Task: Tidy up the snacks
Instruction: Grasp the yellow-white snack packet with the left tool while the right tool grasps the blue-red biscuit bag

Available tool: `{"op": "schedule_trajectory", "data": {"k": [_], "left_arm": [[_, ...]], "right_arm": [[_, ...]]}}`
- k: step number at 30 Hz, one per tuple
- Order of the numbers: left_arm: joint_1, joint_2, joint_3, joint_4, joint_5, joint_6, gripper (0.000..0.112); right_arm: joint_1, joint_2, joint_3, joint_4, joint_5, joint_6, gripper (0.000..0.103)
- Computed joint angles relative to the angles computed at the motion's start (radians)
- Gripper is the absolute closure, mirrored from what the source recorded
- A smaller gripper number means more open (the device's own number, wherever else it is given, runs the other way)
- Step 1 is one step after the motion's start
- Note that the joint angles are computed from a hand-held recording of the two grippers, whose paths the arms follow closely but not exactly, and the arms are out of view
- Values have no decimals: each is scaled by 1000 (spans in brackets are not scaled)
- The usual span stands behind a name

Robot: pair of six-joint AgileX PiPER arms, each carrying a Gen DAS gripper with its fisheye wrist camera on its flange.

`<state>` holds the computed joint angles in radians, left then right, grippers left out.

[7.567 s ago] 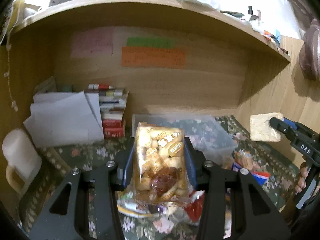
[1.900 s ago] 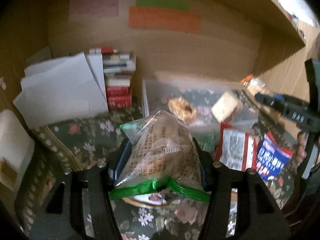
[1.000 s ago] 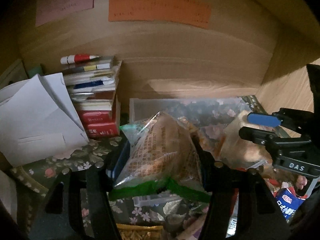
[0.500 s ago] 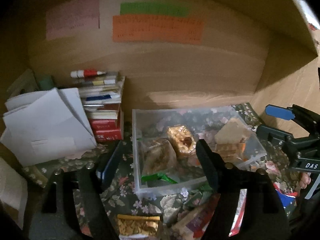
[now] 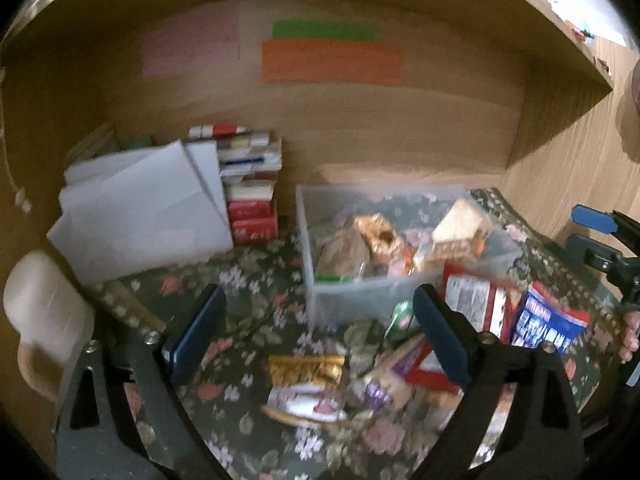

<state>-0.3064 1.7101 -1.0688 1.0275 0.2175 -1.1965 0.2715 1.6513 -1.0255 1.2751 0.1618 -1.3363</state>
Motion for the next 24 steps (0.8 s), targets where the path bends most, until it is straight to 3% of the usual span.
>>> {"op": "schedule_trajectory", "data": {"k": [5, 13, 24], "left_arm": [[13, 5, 71, 88, -17, -111, 16], [22, 63, 125, 266, -59, -323, 16], [26, 176, 86, 327, -72, -385, 20]], "right_arm": [[-9, -17, 91, 266, 13, -223, 23], [-19, -9, 178, 460, 74, -376, 23], [26, 100, 158, 449, 71, -336, 23]]}}
